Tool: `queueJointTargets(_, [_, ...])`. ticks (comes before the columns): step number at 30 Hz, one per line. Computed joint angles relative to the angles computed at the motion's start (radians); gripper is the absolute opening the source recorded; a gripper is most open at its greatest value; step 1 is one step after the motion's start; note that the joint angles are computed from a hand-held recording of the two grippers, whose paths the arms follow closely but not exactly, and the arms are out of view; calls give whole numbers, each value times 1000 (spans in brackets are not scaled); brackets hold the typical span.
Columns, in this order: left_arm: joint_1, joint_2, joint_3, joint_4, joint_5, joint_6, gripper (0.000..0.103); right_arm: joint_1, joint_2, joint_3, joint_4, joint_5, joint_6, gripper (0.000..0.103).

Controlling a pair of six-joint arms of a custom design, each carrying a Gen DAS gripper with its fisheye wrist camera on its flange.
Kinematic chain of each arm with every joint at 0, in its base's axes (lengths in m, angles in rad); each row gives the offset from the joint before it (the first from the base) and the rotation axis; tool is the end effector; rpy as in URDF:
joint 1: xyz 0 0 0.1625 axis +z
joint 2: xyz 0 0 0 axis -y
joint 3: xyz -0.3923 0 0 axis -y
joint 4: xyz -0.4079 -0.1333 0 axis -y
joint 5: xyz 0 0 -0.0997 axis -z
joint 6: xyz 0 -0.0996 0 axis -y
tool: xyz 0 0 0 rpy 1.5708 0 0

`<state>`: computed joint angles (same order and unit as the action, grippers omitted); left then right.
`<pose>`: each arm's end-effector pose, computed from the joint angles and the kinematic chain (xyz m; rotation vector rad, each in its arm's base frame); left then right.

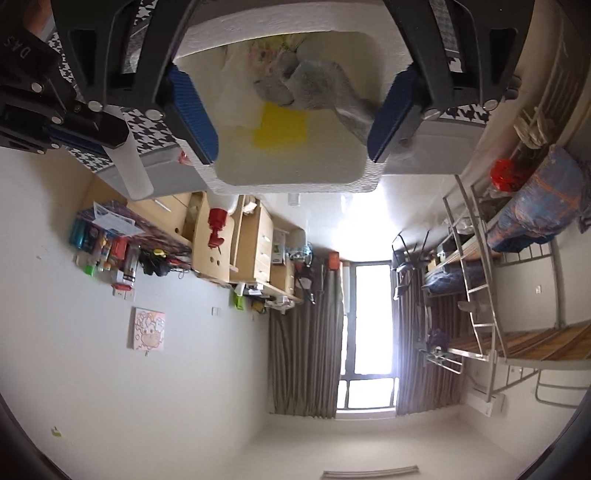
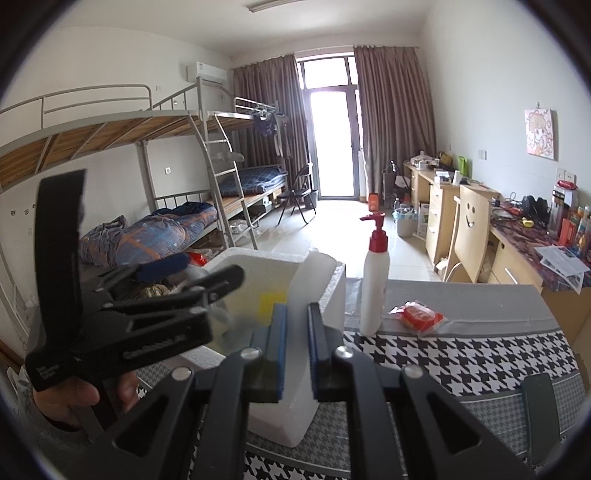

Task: Organize soft objects
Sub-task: 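Lower the white foam tube into the box and open the right gripper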

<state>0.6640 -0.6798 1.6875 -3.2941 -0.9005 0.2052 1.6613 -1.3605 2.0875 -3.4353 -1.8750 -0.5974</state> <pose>-0.3911 -0.5538 0.0707 1.0452 2.3003 -1.1796 0.1496 -0.5033 0.3256 0.5535 -2.2016 1.3112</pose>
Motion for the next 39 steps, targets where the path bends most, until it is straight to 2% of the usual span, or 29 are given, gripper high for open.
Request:
queueJointTargets(2, [0, -10, 15, -25, 15, 0, 97, 2, 6, -6, 1, -8, 0, 13])
queueJointTargets(6, [-2, -31, 44, -74, 34, 3, 102, 9, 16, -15, -1, -15, 1, 13])
queueJointTargets(28, [9, -84, 125, -147, 119, 22, 102, 42, 100, -92, 48, -12, -31, 13])
queueJointTargets(39, [12, -112, 165, -188, 165, 6, 102, 52, 136, -134, 98, -8, -19, 13])
